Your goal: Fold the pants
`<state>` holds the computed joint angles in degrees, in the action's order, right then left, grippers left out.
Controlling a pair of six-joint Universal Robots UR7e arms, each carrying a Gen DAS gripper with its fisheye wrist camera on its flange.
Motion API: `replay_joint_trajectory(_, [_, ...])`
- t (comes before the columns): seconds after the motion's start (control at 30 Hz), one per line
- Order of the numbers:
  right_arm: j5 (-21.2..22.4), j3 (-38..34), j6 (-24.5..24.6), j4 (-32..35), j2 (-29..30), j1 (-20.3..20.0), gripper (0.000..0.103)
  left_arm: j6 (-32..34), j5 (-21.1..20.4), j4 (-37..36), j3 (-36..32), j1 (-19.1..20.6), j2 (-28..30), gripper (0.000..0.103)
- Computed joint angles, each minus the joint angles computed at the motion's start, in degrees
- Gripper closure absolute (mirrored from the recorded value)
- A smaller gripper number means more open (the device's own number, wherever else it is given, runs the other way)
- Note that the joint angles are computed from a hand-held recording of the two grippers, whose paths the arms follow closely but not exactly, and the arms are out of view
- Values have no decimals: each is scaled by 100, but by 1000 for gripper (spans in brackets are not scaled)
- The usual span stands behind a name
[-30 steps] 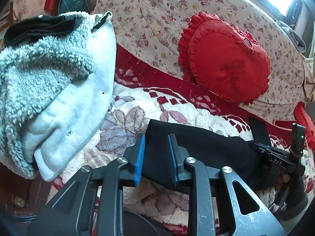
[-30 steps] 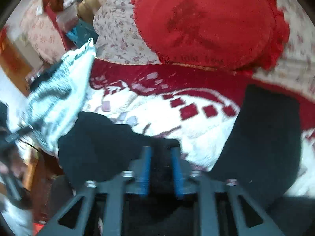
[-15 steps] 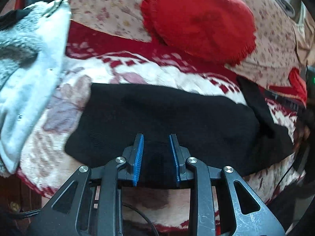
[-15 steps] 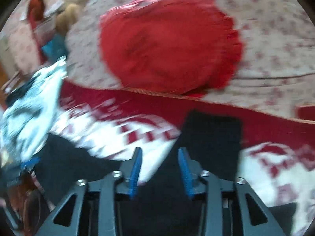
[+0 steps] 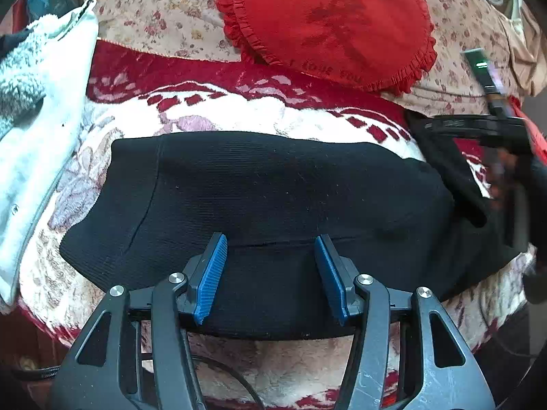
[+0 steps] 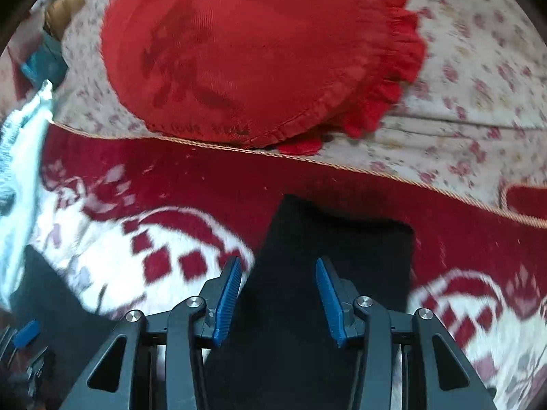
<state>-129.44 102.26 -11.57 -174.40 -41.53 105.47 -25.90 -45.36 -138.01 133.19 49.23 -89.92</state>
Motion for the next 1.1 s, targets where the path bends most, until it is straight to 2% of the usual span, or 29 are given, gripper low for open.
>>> replay_joint_trajectory(0.07, [-321,-369,88,383,295,-29,59,-20,-26,8,-14,5,-3,50])
replay_joint_trajectory(0.1, [-304,-405,52,332,361,-74,61,-16,-25,7,-10,-1,-5,47])
replay_joint_trajectory(0.17, [-110,-279,-143,-26,293,-135,76,38,-21,-32,15,-15,-4,47])
replay_joint_trajectory(0.2, [-18,-204,-107,-25,213,-171,90,40,-6,-31,19,-23,5,47])
replay_joint_trajectory(0.23, [272,-41,-50,-72,40,-236,99,39,9,-23,19,-30,14,47])
replay_joint_trajectory(0.3, [633,324,58,-232,-320,-316,99,27,7,-2,5,-31,32,47])
replay_joint_trajectory(0.43, [1239,1546,-18,-1226,-1336,-261,99,-58,-31,-23,-1,-9,18,47])
replay_joint_trajectory(0.57, [1389,2932,96,-2100,-2538,-207,99,-168,21,38,-20,-31,48,46])
replay_joint_trajectory(0.63, [1262,3379,313,-2092,-3023,-240,99,-199,82,78,-13,-65,69,46])
replay_joint_trajectory(0.7, [1042,3688,483,-1803,-3414,-390,99,-232,127,137,-11,-96,88,44])
replay_joint_trajectory(0.77, [1367,4009,716,-1497,-3769,-847,99,-300,167,211,-26,-117,111,43])
replay_joint_trajectory(0.8, [1553,4102,800,-1514,-3841,-1037,98,-350,188,269,-43,-126,123,43])
replay_joint_trajectory(0.87, [1881,4326,929,-1995,-3822,-1342,91,-440,209,378,-78,-139,137,43])
replay_joint_trajectory(0.93, [2582,4478,1090,-2291,-3920,-1713,69,-502,216,458,-106,-146,147,43])
replay_joint_trajectory(1.0, [3122,4569,1205,-2490,-3956,-1959,66,-526,231,488,-116,-150,155,43])
replay_joint_trajectory(1.07, [3157,4491,1276,-2490,-3801,-1963,66,-559,277,491,-112,-160,180,43])
replay_joint_trajectory(1.1, [3079,4432,1245,-2414,-3745,-1940,70,-593,311,504,-110,-172,195,43])
